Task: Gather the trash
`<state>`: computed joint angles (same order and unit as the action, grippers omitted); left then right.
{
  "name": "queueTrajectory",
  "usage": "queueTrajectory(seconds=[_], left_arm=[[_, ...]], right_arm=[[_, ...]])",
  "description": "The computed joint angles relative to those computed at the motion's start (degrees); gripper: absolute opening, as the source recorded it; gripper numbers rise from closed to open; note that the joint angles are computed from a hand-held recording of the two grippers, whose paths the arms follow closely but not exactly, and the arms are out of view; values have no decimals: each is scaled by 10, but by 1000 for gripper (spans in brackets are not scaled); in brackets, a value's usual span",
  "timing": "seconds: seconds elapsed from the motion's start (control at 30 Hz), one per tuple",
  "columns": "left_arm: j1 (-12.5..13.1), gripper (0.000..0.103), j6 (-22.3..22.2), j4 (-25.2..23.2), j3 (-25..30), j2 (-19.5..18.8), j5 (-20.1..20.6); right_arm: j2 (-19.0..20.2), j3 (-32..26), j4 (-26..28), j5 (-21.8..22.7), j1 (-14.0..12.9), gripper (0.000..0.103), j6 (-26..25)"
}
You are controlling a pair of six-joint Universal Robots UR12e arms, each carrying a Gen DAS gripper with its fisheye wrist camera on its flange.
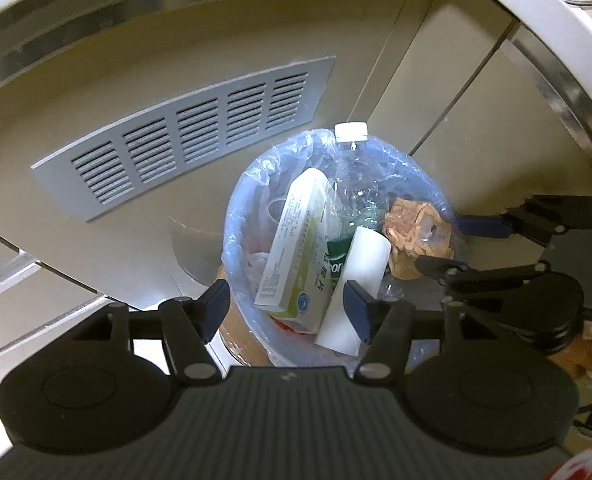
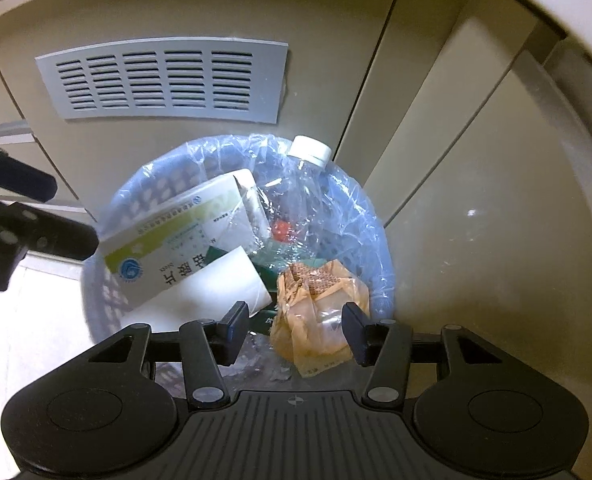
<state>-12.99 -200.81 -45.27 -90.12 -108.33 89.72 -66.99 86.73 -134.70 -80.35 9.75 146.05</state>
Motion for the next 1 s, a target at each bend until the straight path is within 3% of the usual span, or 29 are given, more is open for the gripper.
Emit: queueTrajectory(seconds=[0.3, 0.47, 0.7, 0.83, 1.0], left_arm=[[-7, 81, 16, -11, 3, 15, 31], [-12, 94, 16, -22, 6, 25, 51], [-15, 103, 33, -23, 5, 42, 69], [-11, 103, 77, 5, -9, 55, 65], [9, 103, 138, 52, -41, 81, 6]], right_arm=[[-29, 6, 26, 9, -7, 57, 37], [-48, 15, 29, 16, -10, 74, 52], [-68, 26, 28, 47, -18, 76, 66], [-88, 38, 15, 45, -20, 76, 107], [-118, 66, -23, 17, -13, 77, 220]])
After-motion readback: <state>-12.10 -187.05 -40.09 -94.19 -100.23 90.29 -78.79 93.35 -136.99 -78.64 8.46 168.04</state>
